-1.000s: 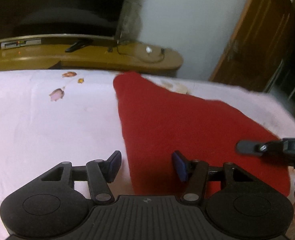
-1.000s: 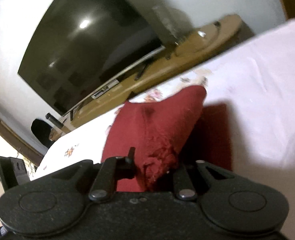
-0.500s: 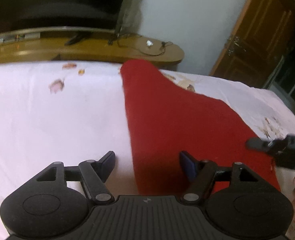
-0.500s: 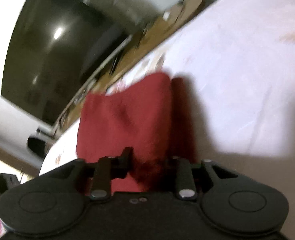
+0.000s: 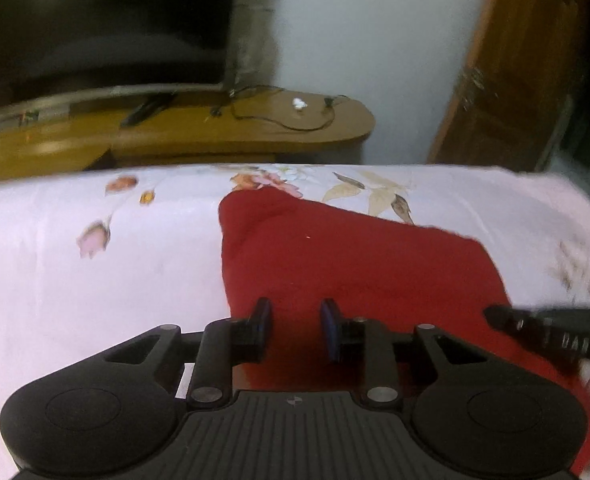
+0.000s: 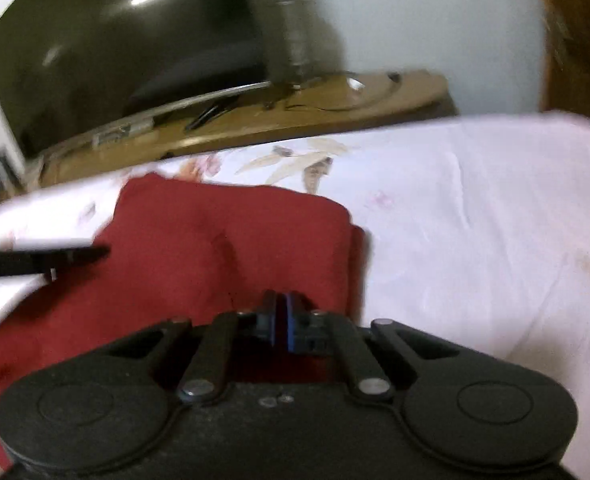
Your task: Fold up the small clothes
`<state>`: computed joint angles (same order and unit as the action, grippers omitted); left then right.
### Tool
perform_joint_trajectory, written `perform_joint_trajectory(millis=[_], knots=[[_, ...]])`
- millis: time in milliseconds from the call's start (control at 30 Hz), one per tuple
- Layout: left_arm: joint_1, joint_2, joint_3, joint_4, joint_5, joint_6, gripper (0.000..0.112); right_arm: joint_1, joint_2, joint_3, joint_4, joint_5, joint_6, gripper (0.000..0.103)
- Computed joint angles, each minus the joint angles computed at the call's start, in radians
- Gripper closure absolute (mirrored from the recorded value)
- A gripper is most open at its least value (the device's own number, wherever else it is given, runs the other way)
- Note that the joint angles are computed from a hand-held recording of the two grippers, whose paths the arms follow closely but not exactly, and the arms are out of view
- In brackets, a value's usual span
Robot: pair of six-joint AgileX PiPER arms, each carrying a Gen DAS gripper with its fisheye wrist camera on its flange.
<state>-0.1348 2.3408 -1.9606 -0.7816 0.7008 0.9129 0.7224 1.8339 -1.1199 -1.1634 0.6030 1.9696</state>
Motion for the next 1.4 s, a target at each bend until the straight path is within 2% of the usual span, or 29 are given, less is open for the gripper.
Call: perform_joint_trajectory(millis=[33, 133, 167, 233, 267, 333, 400, 433, 467, 567, 633, 767, 833, 867, 900, 933, 1000, 1067, 1100, 1167, 1233, 1300, 1367, 1400], knots=[[0.009, -0.01, 0.016, -0.028, 0.003, 0.027, 0.083, 0.005, 0.001, -0.004, 0.001, 0.01, -0.007, 0.102], [0.053, -0.022, 0.002, -0.124, 0.068, 0.062, 0.083, 0.021, 0.007, -0.066, 0.111, 0.062, -0.177, 0.1], [0.065, -0.032, 0.012, -0.166, 0.074, 0.1, 0.083, 0.027, 0.0, -0.081, 0.111, 0.08, -0.179, 0.092], [0.071, -0.036, 0.01, -0.213, 0.095, 0.149, 0.083, 0.062, -0.03, -0.074, 0.014, 0.121, -0.094, 0.09], [0.063, -0.031, -0.001, -0.209, 0.097, 0.152, 0.083, 0.069, -0.043, -0.077, -0.013, 0.122, -0.087, 0.09], [0.024, 0.001, -0.035, -0.11, 0.092, 0.102, 0.083, 0.073, -0.04, -0.11, -0.019, 0.106, -0.134, 0.09], [-0.02, -0.023, 0.059, -0.081, -0.022, 0.185, 0.08, 0.048, 0.025, -0.173, 0.109, 0.078, -0.289, 0.092], [-0.026, -0.031, 0.085, -0.105, -0.05, 0.207, 0.08, 0.021, 0.074, -0.169, 0.158, 0.045, -0.329, 0.092], [-0.023, -0.028, 0.075, -0.106, -0.039, 0.189, 0.08, 0.023, 0.084, -0.17, 0.166, 0.052, -0.328, 0.092], [0.011, -0.025, 0.022, -0.098, 0.06, 0.123, 0.079, 0.016, 0.047, -0.137, 0.152, 0.037, -0.269, 0.091], [0.063, -0.091, 0.106, -0.191, 0.101, 0.188, 0.079, 0.042, 0.032, -0.154, 0.179, 0.092, -0.313, 0.086], [0.15, -0.244, 0.378, -0.329, 0.108, 0.411, 0.079, 0.166, -0.081, -0.075, 0.053, 0.195, -0.2, 0.084], [0.154, -0.276, 0.482, -0.326, 0.088, 0.486, 0.079, 0.212, -0.12, -0.018, 0.023, 0.198, -0.127, 0.084], [0.136, -0.283, 0.524, -0.301, 0.033, 0.509, 0.078, 0.225, -0.125, 0.002, 0.04, 0.184, -0.115, 0.085], [0.123, -0.277, 0.544, -0.29, -0.005, 0.528, 0.071, 0.221, -0.104, 0.012, 0.089, 0.161, -0.142, 0.088], [0.122, -0.261, 0.542, -0.287, -0.004, 0.506, 0.069, 0.205, -0.048, 0.015, 0.097, 0.137, -0.148, 0.088], [0.142, -0.265, 0.525, -0.283, 0.041, 0.44, 0.069, 0.222, -0.031, 0.023, 0.074, 0.156, -0.129, 0.089], [0.172, -0.314, 0.568, -0.328, 0.061, 0.485, 0.069, 0.216, -0.042, -0.034, 0.163, 0.195, -0.223, 0.088], [0.194, -0.337, 0.589, -0.343, 0.079, 0.506, 0.069, 0.233, -0.052, -0.051, 0.163, 0.23, -0.24, 0.084], [0.233, -0.377, 0.646, -0.368, 0.092, 0.544, 0.069, 0.296, -0.09, -0.042, 0.11, 0.285, -0.211, 0.084], [0.243, -0.375, 0.674, -0.33, 0.083, 0.538, 0.069, 0.347, -0.117, -0.026, 0.085, 0.322, -0.17, 0.083], [0.231, -0.361, 0.723, -0.33, 0.025, 0.576, 0.069, 0.37, -0.123, 0.001, 0.089, 0.307, -0.137, 0.085], [0.231, -0.345, 0.714, -0.348, 0.032, 0.541, 0.068, 0.315, -0.052, 0.018, 0.183, 0.233, -0.182, 0.086], [0.233, -0.359, 0.713, -0.342, 0.036, 0.526, 0.068, 0.316, -0.044, 0.018, 0.18, 0.231, -0.17, 0.086]])
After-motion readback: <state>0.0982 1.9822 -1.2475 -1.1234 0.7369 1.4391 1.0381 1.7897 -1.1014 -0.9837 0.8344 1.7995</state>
